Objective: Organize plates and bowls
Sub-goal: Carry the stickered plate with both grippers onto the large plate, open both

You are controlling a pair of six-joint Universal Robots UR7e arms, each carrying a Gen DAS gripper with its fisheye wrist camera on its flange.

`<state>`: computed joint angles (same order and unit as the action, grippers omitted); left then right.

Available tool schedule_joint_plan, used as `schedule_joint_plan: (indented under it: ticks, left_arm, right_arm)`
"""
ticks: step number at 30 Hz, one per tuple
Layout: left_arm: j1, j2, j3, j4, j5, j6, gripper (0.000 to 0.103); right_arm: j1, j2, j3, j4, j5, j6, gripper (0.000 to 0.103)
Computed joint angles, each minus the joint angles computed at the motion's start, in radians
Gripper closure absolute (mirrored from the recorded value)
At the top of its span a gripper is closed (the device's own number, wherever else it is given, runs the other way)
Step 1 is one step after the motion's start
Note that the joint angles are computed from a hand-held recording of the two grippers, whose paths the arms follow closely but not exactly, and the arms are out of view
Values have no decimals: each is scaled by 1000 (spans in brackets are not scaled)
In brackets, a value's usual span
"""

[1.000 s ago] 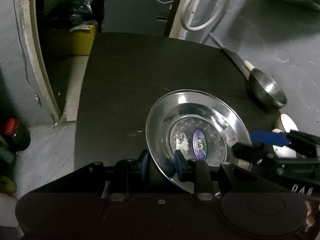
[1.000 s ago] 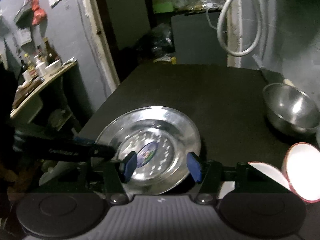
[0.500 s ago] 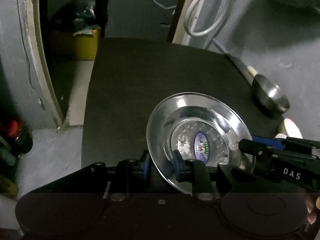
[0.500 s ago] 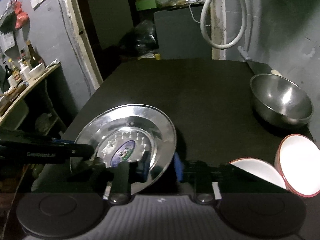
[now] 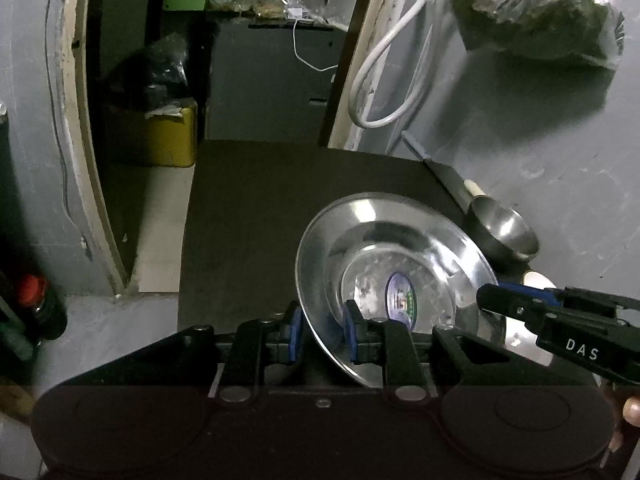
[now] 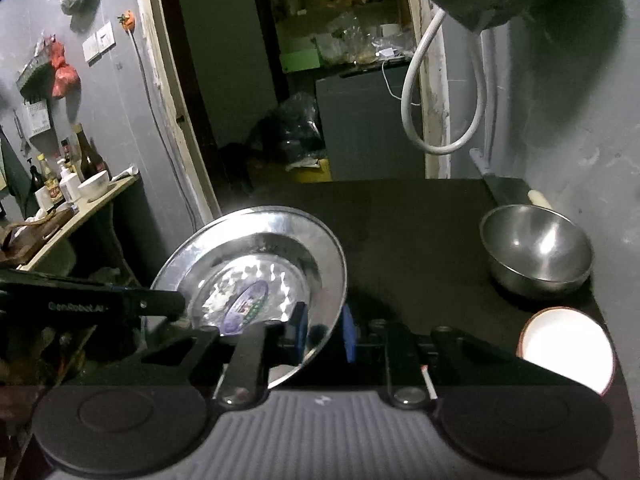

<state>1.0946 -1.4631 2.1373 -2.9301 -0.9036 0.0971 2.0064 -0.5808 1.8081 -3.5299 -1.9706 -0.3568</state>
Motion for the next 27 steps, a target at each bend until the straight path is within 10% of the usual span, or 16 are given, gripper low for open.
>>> schedule_joint_plan:
  ticks: [27]
  left_arm:
    - [-187,-271,220,453,150,-342,78]
  right_arm:
    - [-2,-175,363,-39,70,126,84]
